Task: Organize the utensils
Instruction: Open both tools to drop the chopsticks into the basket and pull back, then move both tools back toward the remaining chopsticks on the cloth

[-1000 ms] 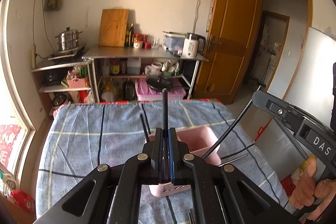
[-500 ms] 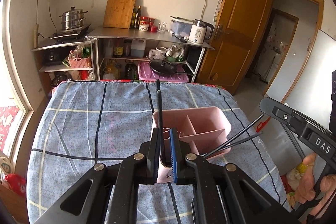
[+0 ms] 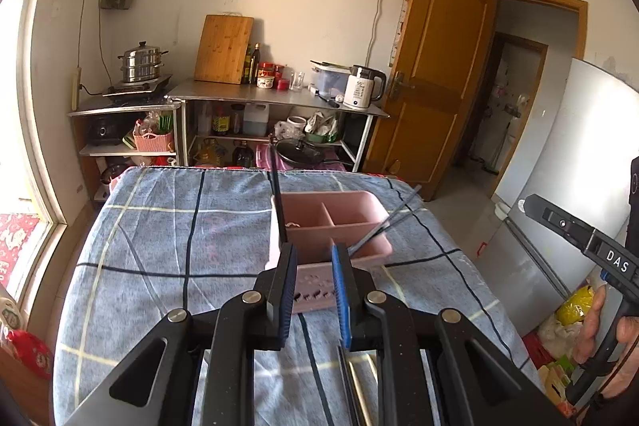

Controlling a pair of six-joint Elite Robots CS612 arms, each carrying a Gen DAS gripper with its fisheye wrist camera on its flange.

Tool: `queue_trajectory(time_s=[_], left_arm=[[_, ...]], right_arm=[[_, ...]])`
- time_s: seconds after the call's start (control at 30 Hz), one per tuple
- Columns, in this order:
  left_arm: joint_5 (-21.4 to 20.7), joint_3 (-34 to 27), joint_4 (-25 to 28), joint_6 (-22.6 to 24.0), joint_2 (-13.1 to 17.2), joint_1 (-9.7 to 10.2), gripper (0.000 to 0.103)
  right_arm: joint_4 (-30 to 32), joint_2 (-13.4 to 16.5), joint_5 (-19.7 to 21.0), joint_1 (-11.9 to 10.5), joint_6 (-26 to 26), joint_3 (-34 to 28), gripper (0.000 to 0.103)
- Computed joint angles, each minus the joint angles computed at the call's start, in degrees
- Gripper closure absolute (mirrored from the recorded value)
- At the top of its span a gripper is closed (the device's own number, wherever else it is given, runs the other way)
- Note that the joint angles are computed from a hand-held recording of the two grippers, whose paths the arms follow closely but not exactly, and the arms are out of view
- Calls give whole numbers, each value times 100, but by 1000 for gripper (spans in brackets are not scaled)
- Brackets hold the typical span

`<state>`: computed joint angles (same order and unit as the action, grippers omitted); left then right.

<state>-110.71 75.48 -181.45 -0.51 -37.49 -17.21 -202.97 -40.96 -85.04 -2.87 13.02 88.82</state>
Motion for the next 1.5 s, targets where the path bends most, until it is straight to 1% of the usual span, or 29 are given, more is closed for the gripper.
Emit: queue_trajectory(time_s=[0.17,0.33,0.5,0.6,0.7,0.87,0.97,1.17,1.4,1.5], left_arm=[[-121,603,-420,20,-233,-11,86],[-142,1086,-640,200,-388,-33,86],[-182,1380,-714,372,-466,-40,86],[-220,1511,-729,389,-481,-31,86],[-295,1598,-690,338,-469,-22,86],[-467,1608,-421,390,-409,-22,86],[-407,1559,-219,514,-347,-44,86],[-294,1367,234,599,-205,-90,86],[-175,944,897,618,50,-133,86],[-170,772,1092,624,166,-146,86]], right_arm=[[-197,-146,-49,56,32,420,89],[-174,-200,110,67,162,716,89],[-227,-222,116,64,220,984,89],[-204,-220,97,65,255,1085,89],[-115,-200,177,61,339,1147,89],[183,-143,208,99,324,1174,89],[445,-71,242,101,263,1096,89],[872,86,470,62,274,842,89],[1270,241,693,33,289,518,89],[1396,291,707,56,251,394,89]])
